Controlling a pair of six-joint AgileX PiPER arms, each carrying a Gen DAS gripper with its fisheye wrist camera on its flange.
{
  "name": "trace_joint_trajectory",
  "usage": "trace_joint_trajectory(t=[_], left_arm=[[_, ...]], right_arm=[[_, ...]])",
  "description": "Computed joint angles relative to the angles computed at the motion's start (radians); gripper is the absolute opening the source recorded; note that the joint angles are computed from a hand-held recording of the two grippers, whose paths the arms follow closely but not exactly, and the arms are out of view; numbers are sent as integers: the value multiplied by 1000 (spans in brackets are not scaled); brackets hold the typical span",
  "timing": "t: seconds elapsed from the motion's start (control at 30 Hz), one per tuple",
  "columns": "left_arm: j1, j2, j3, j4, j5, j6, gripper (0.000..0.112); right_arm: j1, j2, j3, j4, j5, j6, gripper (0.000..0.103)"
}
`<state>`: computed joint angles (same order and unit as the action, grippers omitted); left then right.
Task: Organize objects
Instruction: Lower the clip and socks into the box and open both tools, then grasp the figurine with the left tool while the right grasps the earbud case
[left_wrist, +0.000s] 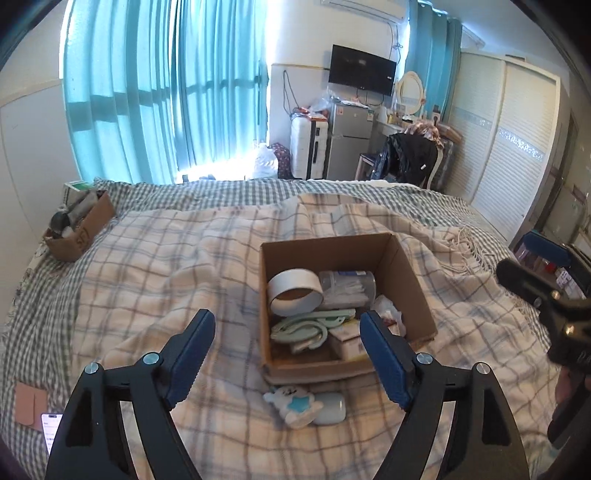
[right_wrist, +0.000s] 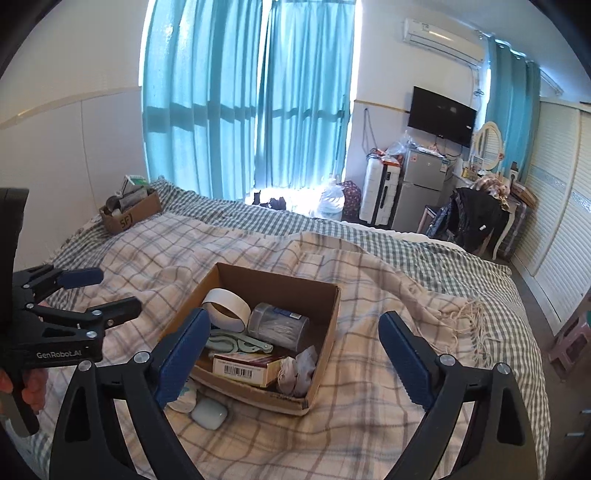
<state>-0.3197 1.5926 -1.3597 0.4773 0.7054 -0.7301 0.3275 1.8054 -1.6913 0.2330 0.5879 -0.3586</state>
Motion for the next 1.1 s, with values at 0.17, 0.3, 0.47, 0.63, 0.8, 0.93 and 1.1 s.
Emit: trace_joint_trajectory(t=[0.17, 0.3, 0.47, 0.63, 0.8, 0.93, 1.1], left_arm=[[-15, -112, 161, 111, -40, -144, 96], [-24, -128, 256, 183, -53, -258, 96], [-25, -97, 357, 271, -81, -362, 96], [-27, -51, 390, 379, -78, -443, 96], [18, 3, 379, 333, -121, -403, 96], [22, 61, 357, 337, -114, -390, 96], [52, 100, 347, 286, -133, -334, 96]], right_arm=[[-9, -96, 154, 69, -62, -23, 94], [16, -119, 239, 38, -105, 5, 94], [43, -94, 321, 38, -159, 0, 94], [46, 0, 323, 154, -194, -117, 94], [81, 119, 264, 67, -162, -63, 94], [113, 201, 226, 19, -121, -39, 94], [175, 338, 80, -107, 2, 59, 93]])
